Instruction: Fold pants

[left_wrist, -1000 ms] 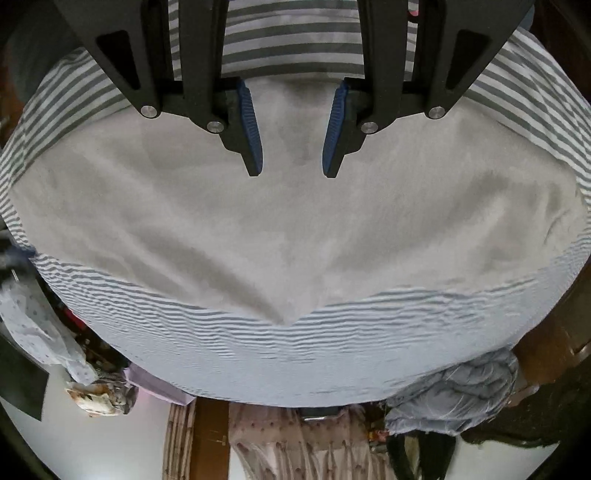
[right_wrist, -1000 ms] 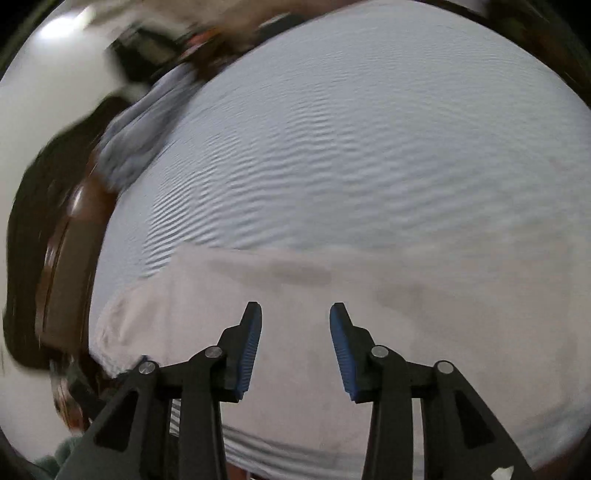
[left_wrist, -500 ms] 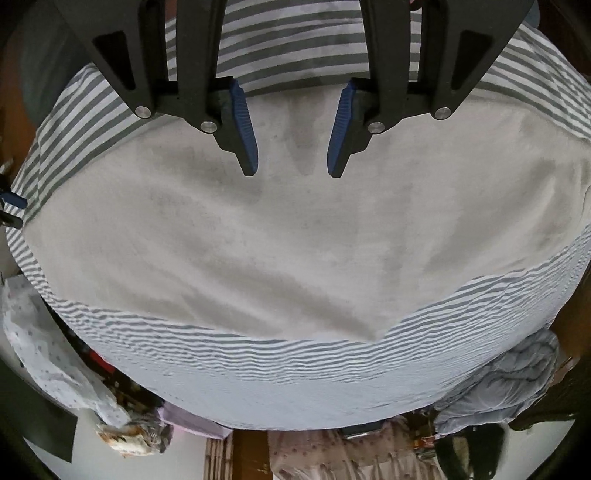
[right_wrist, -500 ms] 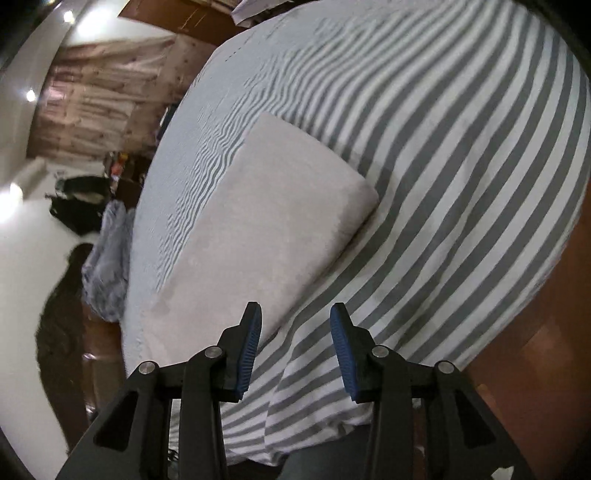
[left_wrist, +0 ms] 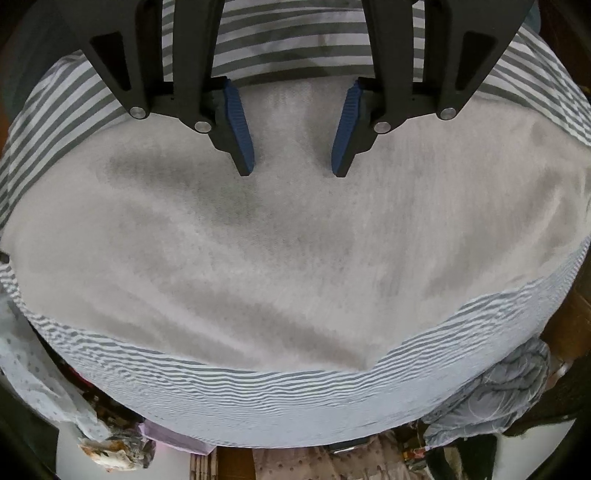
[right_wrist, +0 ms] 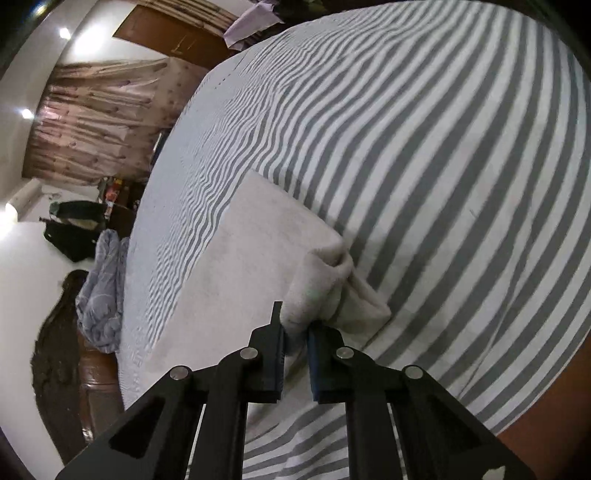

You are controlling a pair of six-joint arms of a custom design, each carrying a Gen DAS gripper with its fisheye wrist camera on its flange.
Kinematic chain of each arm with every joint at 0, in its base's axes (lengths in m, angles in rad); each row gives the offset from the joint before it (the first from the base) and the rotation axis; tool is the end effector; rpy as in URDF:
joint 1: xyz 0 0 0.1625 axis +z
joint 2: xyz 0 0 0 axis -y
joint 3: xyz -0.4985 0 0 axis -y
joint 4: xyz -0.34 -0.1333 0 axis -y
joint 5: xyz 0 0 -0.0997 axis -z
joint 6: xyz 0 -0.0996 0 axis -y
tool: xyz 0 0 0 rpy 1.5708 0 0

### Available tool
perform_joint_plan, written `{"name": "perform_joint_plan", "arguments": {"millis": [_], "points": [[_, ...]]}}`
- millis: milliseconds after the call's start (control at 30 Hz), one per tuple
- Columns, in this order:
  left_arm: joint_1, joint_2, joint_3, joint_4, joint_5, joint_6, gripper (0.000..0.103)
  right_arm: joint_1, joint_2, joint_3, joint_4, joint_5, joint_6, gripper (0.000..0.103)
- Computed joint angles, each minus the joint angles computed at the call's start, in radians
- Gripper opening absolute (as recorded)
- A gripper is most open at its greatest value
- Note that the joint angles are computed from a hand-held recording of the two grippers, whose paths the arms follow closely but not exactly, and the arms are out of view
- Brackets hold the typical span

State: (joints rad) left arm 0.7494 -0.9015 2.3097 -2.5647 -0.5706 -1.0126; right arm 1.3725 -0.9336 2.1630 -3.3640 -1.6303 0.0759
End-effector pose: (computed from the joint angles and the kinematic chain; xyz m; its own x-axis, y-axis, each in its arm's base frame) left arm -0.1698 -0.4546 0.1286 -0.6320 -0.1972 -0.7495 0.2532 0.8614 -0.4402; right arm 0.0170 -0.5622 0.2120 -0.9570 0.2900 0.0096 0.2398 0.8090 -0.5367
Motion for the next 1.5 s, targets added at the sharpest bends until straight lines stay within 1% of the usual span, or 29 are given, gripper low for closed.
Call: {"name": "perform_joint_plan", "arguments": {"millis": [67, 133, 300, 367, 400, 433, 467, 500, 567, 633, 667, 700, 733, 833, 967, 1033, 1133, 1233, 1367, 1467, 1500], "points": [[0.000, 0.004, -0.003, 0.011, 0.007, 0.000, 0.047, 0.007, 0.008, -0.005, 0.006, -0.015, -0.001, 0.011], [0.004, 0.003, -0.005, 0.017, 0.010, 0.002, 0.047, -0.001, 0.004, 0.000, 0.017, -0.005, 0.002, 0.012], [0.005, 0.006, -0.010, 0.036, 0.019, 0.000, 0.048, -0.052, -0.017, 0.048, 0.000, 0.081, 0.000, 0.015], [0.005, 0.007, -0.014, 0.047, 0.022, -0.002, 0.048, -0.067, -0.025, 0.069, -0.026, 0.107, 0.003, 0.021], [0.005, 0.007, -0.016, 0.052, 0.023, -0.003, 0.048, -0.072, -0.029, 0.083, -0.049, 0.112, 0.008, 0.029], [0.006, 0.006, -0.017, 0.056, 0.023, -0.005, 0.048, -0.080, -0.035, 0.096, -0.064, 0.112, 0.006, 0.043], [0.006, 0.006, -0.020, 0.058, 0.022, -0.006, 0.048, -0.084, -0.039, 0.109, -0.086, 0.104, 0.007, 0.048], [0.005, 0.006, -0.019, 0.057, 0.023, -0.006, 0.048, -0.090, -0.040, 0.121, -0.106, 0.105, 0.004, 0.049], [0.005, 0.007, -0.018, 0.057, 0.024, -0.009, 0.048, -0.112, -0.043, 0.132, -0.097, 0.161, -0.013, 0.049], [0.004, 0.007, -0.017, 0.060, 0.025, -0.010, 0.049, -0.121, -0.035, 0.130, -0.092, 0.186, -0.018, 0.049], [0.004, 0.007, -0.019, 0.067, 0.027, -0.014, 0.050, -0.130, -0.026, 0.129, -0.095, 0.208, -0.020, 0.047], [0.004, 0.006, -0.020, 0.073, 0.028, -0.020, 0.051, -0.140, -0.019, 0.127, -0.093, 0.242, -0.023, 0.040], [0.005, 0.006, -0.022, 0.078, 0.028, -0.023, 0.052, -0.150, -0.009, 0.124, -0.095, 0.274, -0.023, 0.037], [0.007, 0.002, -0.022, 0.084, 0.026, -0.031, 0.054, -0.153, 0.023, 0.113, -0.117, 0.280, -0.023, 0.037], [0.007, 0.001, -0.021, 0.085, 0.025, -0.033, 0.055, -0.181, 0.037, 0.124, -0.171, 0.340, -0.008, 0.035], [0.009, 0.001, -0.019, 0.078, 0.025, -0.031, 0.055, -0.194, 0.028, 0.137, -0.170, 0.338, -0.035, 0.029], [0.009, 0.002, -0.016, 0.078, 0.031, -0.031, 0.056, -0.194, 0.026, 0.136, -0.160, 0.338, -0.068, 0.028], [0.009, 0.003, -0.018, 0.087, 0.036, -0.032, 0.056, -0.196, 0.035, 0.121, -0.165, 0.360, -0.050, 0.029], [0.010, 0.005, -0.018, 0.086, 0.038, -0.036, 0.057, -0.167, 0.048, 0.084, -0.165, 0.341, -0.038, 0.029], [0.007, 0.012, -0.013, 0.081, 0.048, -0.041, 0.058, -0.162, 0.059, 0.075, -0.176, 0.328, -0.019, 0.029], [0.006, 0.013, -0.011, 0.078, 0.050, -0.041, 0.058, -0.155, 0.058, 0.074, -0.179, 0.315, -0.012, 0.026]]}}
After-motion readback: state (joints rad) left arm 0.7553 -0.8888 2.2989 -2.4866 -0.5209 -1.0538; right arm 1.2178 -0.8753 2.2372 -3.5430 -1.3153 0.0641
